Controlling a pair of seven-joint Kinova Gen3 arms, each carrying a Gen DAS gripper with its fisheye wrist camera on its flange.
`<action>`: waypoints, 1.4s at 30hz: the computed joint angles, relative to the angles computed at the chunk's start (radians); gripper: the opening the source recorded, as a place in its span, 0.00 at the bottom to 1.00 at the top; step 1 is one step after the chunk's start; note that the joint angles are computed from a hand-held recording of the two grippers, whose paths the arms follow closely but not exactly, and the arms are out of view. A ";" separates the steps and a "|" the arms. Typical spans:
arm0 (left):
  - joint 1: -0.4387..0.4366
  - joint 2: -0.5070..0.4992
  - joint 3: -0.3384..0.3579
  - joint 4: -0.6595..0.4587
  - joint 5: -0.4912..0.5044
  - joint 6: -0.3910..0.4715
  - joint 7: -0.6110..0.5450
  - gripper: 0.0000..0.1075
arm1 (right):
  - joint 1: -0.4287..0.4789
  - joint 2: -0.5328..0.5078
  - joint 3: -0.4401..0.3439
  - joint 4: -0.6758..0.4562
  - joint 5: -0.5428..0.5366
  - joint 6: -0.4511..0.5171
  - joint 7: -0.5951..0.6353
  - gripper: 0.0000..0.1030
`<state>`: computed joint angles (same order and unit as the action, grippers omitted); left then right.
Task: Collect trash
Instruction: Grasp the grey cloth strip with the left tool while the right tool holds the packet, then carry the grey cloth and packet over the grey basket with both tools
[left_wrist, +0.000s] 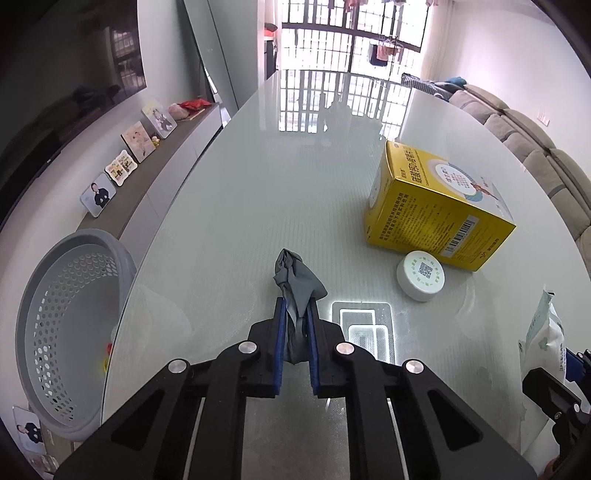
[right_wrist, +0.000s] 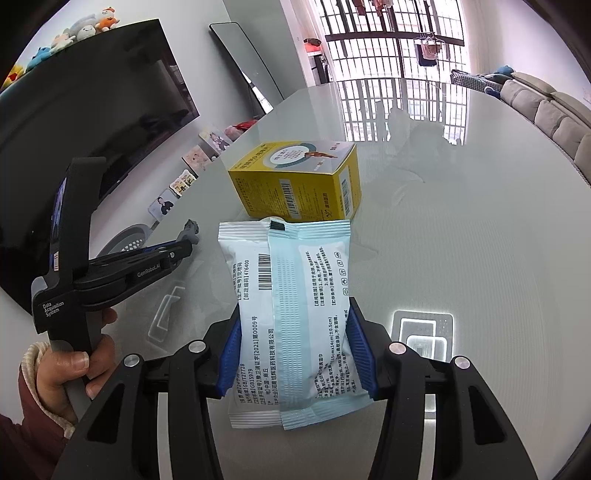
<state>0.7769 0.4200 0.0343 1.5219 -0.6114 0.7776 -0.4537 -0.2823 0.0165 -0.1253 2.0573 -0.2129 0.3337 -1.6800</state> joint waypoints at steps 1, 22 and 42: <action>0.003 -0.009 -0.004 0.011 -0.006 -0.004 0.006 0.11 | -0.003 0.000 -0.002 -0.002 0.008 0.000 -0.008 0.48; -0.128 -0.269 0.076 0.322 -0.173 0.033 0.252 0.11 | -0.151 0.180 -0.085 -0.229 0.060 0.004 0.013 0.48; -0.432 -0.386 0.111 0.525 -0.130 -0.059 0.227 0.11 | -0.386 0.610 -0.069 -0.887 0.160 0.338 0.014 0.49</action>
<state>0.3446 0.0340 0.1451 2.0465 -0.7413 0.7182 -0.2271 -0.6682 0.6268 -0.1943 1.1701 -0.0532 0.6716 -1.6659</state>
